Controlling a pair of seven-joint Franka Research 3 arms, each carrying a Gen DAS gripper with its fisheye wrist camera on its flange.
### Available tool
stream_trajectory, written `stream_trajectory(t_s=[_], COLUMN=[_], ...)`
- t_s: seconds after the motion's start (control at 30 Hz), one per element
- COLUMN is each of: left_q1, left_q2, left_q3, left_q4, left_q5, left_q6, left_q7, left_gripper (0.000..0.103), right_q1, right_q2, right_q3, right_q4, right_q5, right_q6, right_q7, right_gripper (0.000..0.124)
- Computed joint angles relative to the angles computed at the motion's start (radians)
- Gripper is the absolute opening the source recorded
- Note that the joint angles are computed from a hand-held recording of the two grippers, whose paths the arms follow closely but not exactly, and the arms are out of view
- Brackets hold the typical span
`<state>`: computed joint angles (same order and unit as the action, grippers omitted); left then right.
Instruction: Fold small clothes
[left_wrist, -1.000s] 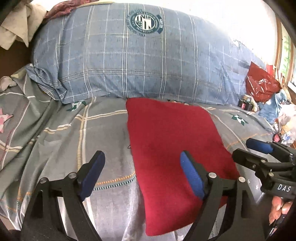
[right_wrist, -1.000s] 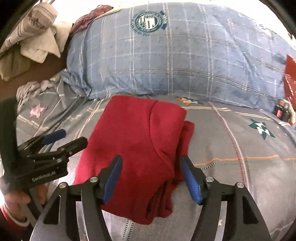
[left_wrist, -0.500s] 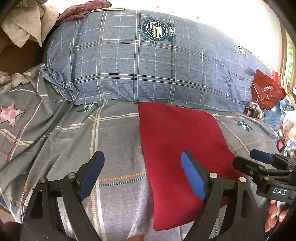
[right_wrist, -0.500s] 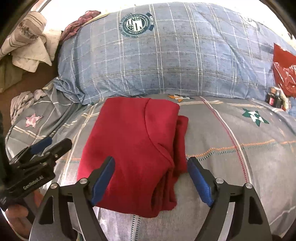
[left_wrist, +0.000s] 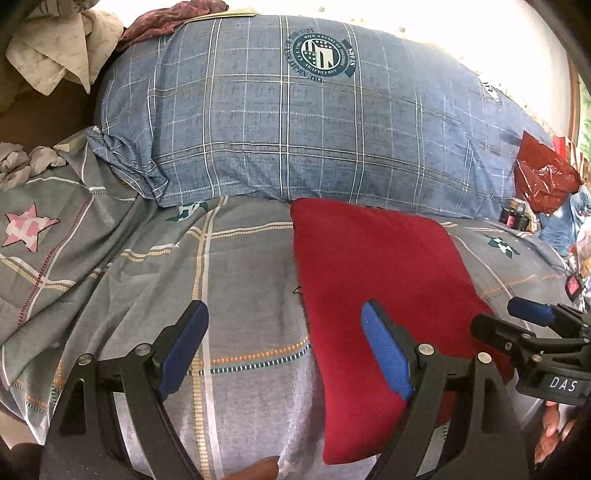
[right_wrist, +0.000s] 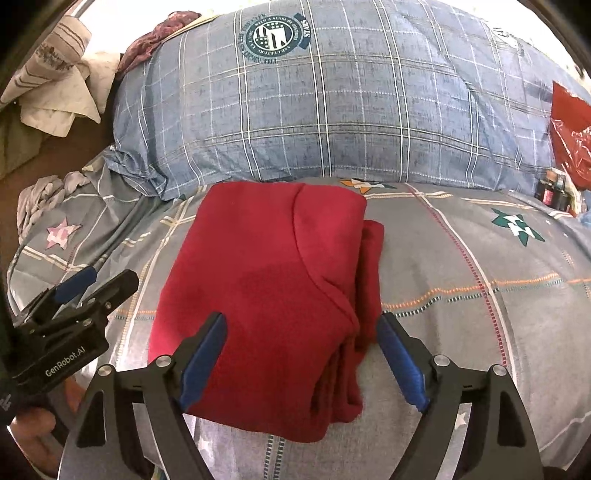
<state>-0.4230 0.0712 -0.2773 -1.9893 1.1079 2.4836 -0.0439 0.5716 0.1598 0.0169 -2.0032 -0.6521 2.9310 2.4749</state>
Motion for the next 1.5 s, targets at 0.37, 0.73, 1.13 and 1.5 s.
stream_trajectory(t_s=[0.37, 0.73, 1.13, 1.5], left_q1=[-0.002, -0.014, -0.018, -0.016], left_q2=[0.019, 0.035, 0.038, 0.037], left_q3=[0.006, 0.01, 0.013, 0.014], left_q4=[0.012, 0.031, 0.033, 0.03], left_q5=[-0.02, -0.018, -0.015, -0.009], left_q6=[-0.007, -0.02, -0.024, -0.019], left_q7=[0.033, 0.052, 0.05, 0.047], left_gripper=[0.085, 0.085, 0.085, 0.085], right_q1=[0.006, 0.018, 0.031, 0.034], right_q2=[0.028, 0.039, 0.048, 0.053], right_q3=[-0.008, -0.023, -0.03, -0.027], right_q4=[0.015, 0.021, 0.032, 0.038], right_q5=[0.065, 0.116, 0.139, 0.162], right_q6=[0.019, 0.018, 0.005, -0.005], right_q7=[-0.061, -0.106, -0.128, -0.151], right_gripper=[0.085, 0.085, 0.085, 0.085])
